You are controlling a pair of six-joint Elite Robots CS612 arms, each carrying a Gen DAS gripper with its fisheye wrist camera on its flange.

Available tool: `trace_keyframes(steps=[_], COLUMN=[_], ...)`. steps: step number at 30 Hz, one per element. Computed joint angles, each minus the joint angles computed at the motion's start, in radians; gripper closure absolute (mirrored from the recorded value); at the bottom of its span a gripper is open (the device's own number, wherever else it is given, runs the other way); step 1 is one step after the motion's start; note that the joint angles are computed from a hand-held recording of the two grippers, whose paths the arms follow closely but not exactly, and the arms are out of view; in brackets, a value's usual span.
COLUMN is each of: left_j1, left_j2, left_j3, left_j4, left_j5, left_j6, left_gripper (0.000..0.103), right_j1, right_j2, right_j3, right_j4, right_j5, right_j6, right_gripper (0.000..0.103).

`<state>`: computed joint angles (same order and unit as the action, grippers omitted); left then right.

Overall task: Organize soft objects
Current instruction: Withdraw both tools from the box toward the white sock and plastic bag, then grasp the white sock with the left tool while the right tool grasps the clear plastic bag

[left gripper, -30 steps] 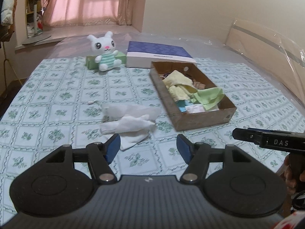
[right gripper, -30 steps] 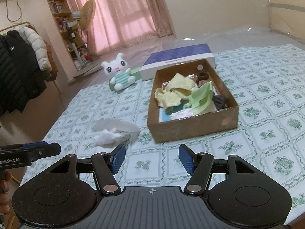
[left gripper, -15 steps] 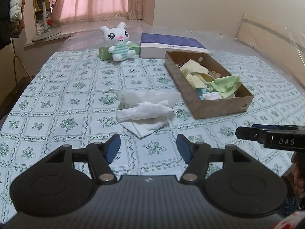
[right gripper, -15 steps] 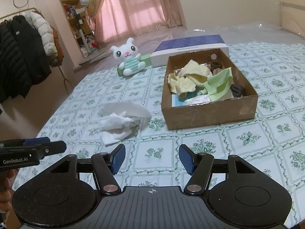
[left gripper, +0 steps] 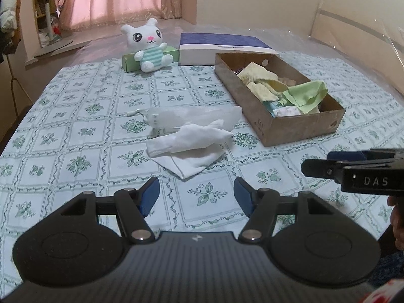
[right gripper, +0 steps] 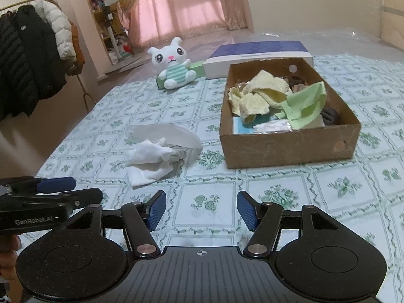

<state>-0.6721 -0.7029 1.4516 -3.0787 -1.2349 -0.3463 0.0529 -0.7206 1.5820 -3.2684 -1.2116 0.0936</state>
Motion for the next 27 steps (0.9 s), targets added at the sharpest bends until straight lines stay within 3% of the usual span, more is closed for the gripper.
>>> trace_keyframes(steps=[7,18,27], left_j1=[0.009,0.032,0.034], left_j2=[0.041,0.12,0.183], left_j3=[-0.059,-0.179,-0.264], left_j4=[0.01,0.081,0.135], left_j5=[0.005,-0.034,0.017], left_j6=[0.081,0.171,0.233], left_gripper=[0.04,0.039,0.039], right_j1=[0.008,0.011,0.006], right_j2=[0.034,0.084,0.111], right_j3=[-0.048,-0.125,-0.164], right_j4=[-0.002,0.029,0.073], right_j5=[-0.013,-0.002,-0.01], right_j6=[-0.042,-0.029,0.015], right_gripper=[0.041,0.041,0.041])
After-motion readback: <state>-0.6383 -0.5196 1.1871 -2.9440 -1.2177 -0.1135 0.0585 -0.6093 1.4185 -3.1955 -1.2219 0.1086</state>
